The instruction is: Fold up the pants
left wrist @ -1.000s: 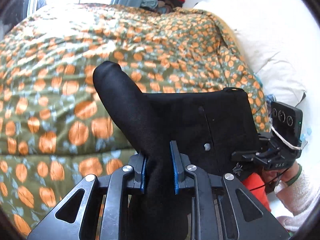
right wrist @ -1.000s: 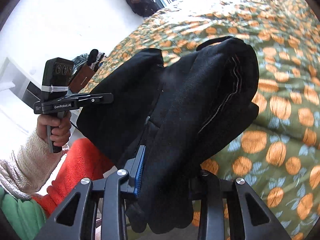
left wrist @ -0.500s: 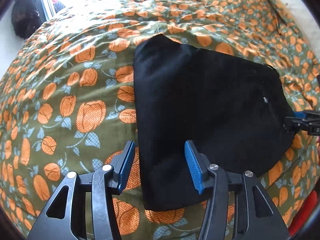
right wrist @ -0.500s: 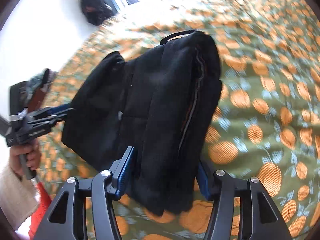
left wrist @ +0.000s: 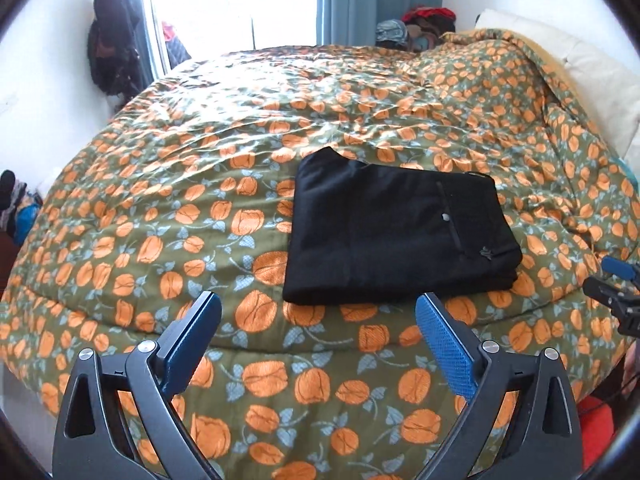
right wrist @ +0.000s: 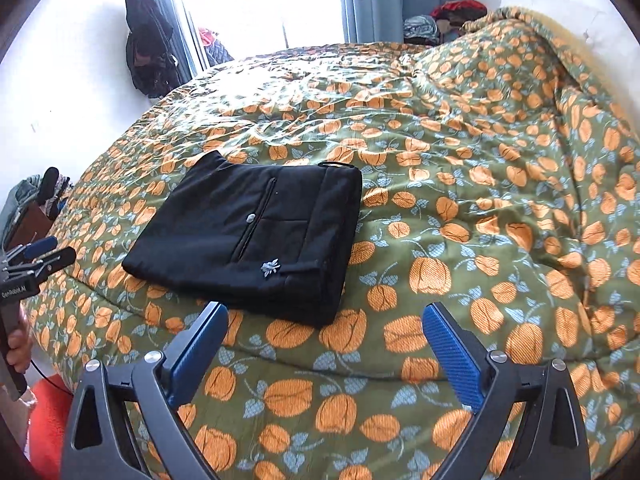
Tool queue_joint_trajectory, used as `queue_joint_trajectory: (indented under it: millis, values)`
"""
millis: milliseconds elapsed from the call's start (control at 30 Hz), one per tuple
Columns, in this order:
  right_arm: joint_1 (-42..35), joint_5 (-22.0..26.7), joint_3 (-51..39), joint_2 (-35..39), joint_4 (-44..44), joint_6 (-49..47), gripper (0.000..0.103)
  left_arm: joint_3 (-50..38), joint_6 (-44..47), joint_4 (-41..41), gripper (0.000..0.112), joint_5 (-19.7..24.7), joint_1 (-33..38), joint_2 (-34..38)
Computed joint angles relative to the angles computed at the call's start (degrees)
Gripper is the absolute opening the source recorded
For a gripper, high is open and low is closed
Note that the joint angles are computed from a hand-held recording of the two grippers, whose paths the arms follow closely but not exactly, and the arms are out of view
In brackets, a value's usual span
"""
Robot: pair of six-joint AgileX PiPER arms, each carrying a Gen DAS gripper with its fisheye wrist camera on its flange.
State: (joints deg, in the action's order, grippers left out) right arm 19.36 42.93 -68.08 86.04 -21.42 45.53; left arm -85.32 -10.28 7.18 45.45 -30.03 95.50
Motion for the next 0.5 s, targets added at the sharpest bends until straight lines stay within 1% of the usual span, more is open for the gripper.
queue_joint_trajectory:
  millis: [100,167,233,300,367,500]
  values:
    - [7.2,5.9,0.7,-3.6,-4.9,8.7,0.103,4.2,-9.3,8.0,0.098,0.7,-2.6,-5.3]
    - [11.9,10.5,-0.4,-4.6,-7.3,13.2,0.103,7.3,-18.5,15.9,0.098,1.7,-4.9,-9.1]
    - [16.3,14.8,-1.8,-5.1,-8.1,15.6,0.103,9.9,-23.3,20.4,0.098,3.2,-6.6,-12.7]
    - [20.3,18.0,-3.1,-5.5,-8.9,17.4,0.103,11.2,-24.0,21.0,0.098,4.7,-7.3,-15.5]
    - [23.6,20.3,-4.3,-5.9,-9.5,18.6,0.103,11.5,-22.0,18.5,0.098,6.8,-7.5,-17.9]
    - [29.5,24.7,-6.8,-5.8,-10.9,21.2,0.103,10.1,-18.4,13.4,0.098,13.1,-8.1,-20.5]
